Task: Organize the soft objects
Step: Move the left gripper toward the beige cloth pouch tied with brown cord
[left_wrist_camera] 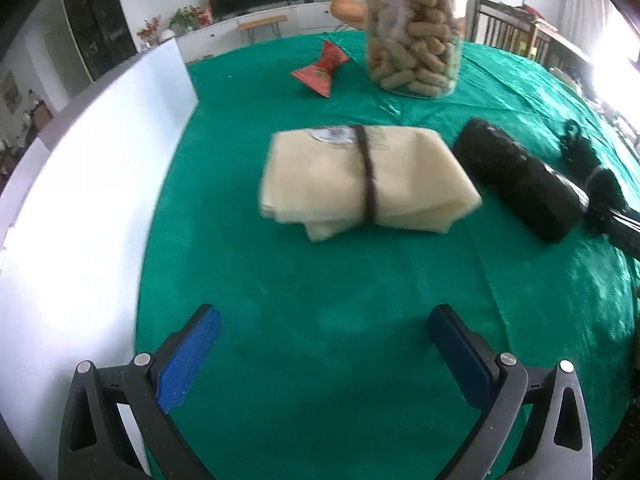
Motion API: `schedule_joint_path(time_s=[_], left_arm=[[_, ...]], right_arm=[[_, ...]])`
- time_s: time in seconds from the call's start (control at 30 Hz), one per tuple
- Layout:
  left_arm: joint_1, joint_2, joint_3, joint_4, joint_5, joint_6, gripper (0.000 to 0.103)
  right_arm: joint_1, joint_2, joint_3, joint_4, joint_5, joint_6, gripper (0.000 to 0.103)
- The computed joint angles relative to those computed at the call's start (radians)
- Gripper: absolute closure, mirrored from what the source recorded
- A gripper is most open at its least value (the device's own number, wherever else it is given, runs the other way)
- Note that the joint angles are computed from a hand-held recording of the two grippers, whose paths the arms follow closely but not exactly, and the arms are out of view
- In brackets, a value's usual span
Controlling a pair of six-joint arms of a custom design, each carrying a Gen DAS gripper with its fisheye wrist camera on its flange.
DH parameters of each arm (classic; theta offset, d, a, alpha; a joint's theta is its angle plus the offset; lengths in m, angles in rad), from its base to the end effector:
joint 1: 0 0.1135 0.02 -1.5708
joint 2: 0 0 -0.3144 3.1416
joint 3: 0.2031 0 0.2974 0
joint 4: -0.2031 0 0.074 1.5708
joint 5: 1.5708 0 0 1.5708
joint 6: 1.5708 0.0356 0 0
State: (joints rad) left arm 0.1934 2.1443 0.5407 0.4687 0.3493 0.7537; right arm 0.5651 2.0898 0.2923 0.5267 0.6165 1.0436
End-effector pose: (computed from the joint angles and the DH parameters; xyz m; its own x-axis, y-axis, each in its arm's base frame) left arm 0.2834 0.0431 -0.0129 -0.6752 0.5230 -0.5202 0.5805 0.8118 0.0627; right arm 0.1794 0.0894 -0.0093 -0.6588 0.4172 -0.6260 0.5501 0.8348 -0.0225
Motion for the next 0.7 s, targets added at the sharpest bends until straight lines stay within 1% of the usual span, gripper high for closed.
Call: schedule_joint_path(time_s=[0.1,0.3,0.33,0.4,0.5,0.53,0.6,0.7], left_arm=[[-0.035,0.003,0.018,0.01,-0.029,-0.074,0.0],[-0.184,0.033,0.036,0.139,-0.154,-0.223,0.0],[-0.205,0.031,0.041,0.138,-0.173,-0.242,0.0],[-0.226,0.009,0.044,0.113,-0.174,-0.259,0.0],[-0.212,-0.047,0.029,0.062,-0.125,-0.221,0.0],[-0.201,-0.069,0.031,0.027,-0.112,-0.198,0.0],[-0.168,-0.111,0.055,-0.08,-0.068,-0.154,0.0],[-0.114,-0.173,0.142,-0.328,0.03,-0.096,0.0]], right_arm=[[0.001,0.001,0.0,0.001,0.0,0.001,0.027],[0.001,0.001,0.0,0.001,0.0,0.0,0.027],[0.0,0.001,-0.001,0.003,0.0,0.0,0.027],[0.0,0.001,-0.001,0.003,0.0,0.0,0.027],[0.0,0.004,0.0,0.007,-0.001,-0.001,0.026],[0.0,0.004,0.001,0.006,-0.001,-0.001,0.026],[0.0,0.004,0.0,0.006,0.0,0.0,0.026],[0.0,0.004,0.0,0.006,0.0,0.0,0.026]])
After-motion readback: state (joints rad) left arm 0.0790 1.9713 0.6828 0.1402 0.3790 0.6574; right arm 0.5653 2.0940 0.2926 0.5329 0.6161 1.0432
